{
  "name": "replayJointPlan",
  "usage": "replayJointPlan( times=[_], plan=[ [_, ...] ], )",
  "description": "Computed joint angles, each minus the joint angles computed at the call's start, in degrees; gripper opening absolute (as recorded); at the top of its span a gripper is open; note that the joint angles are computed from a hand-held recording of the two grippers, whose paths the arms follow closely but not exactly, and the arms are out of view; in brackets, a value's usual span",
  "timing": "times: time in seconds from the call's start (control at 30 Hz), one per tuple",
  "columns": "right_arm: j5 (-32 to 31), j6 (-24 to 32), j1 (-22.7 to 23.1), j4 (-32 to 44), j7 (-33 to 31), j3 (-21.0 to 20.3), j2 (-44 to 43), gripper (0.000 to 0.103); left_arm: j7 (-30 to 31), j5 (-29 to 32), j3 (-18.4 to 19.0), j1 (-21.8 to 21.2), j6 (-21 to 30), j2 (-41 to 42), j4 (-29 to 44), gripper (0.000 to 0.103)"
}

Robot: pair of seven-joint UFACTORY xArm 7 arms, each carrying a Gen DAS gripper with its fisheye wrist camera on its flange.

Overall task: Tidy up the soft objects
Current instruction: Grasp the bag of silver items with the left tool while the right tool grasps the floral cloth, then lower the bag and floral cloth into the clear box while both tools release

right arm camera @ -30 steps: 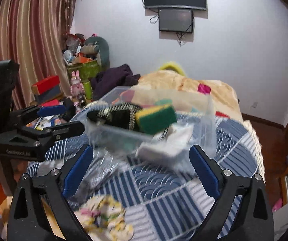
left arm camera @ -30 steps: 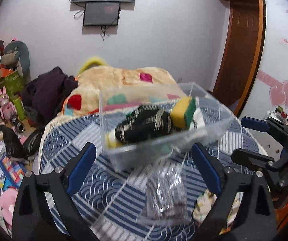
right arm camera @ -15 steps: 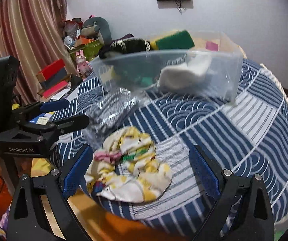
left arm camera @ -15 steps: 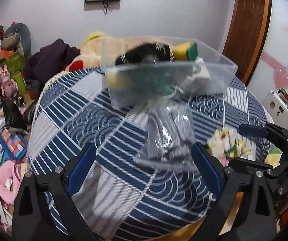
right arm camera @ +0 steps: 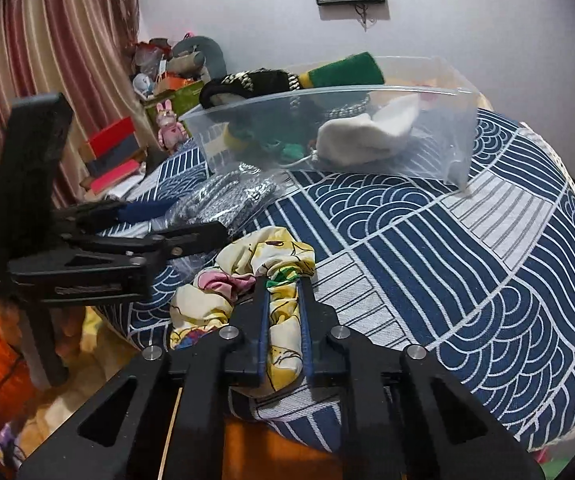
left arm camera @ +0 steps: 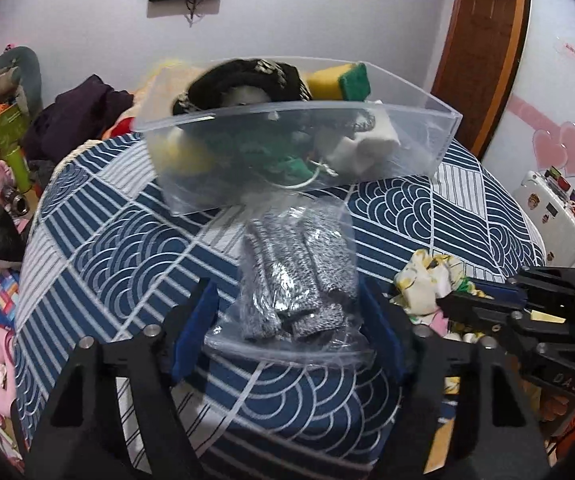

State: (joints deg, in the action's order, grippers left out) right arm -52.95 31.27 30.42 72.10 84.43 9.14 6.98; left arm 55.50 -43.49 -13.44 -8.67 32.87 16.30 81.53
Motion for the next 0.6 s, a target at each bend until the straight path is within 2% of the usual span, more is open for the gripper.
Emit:
replayJointPlan(
  times=[0.1,0.3,0.6],
  plan=[
    [-2.1,0.9,0.2,-0.9,2.3,0.0,-1.2,0.01,1.2,-0.7,-0.6,0.1,-0.5,0.5,0.2,0.051],
    [-6.6,3.4,-0.7,-1.6,6.8,1.1,-3.7,0.01,5.7,-4.8,-1.0,0.8,-1.5,-1.5,-1.4,0.032],
    [-12.4,8.2,-3.8,-1.3,10.7,3.1,-7.6,0.01,12.8,-14.6,0.2,1.4,0.2,-5.0,-0.3,0.028]
  ],
)
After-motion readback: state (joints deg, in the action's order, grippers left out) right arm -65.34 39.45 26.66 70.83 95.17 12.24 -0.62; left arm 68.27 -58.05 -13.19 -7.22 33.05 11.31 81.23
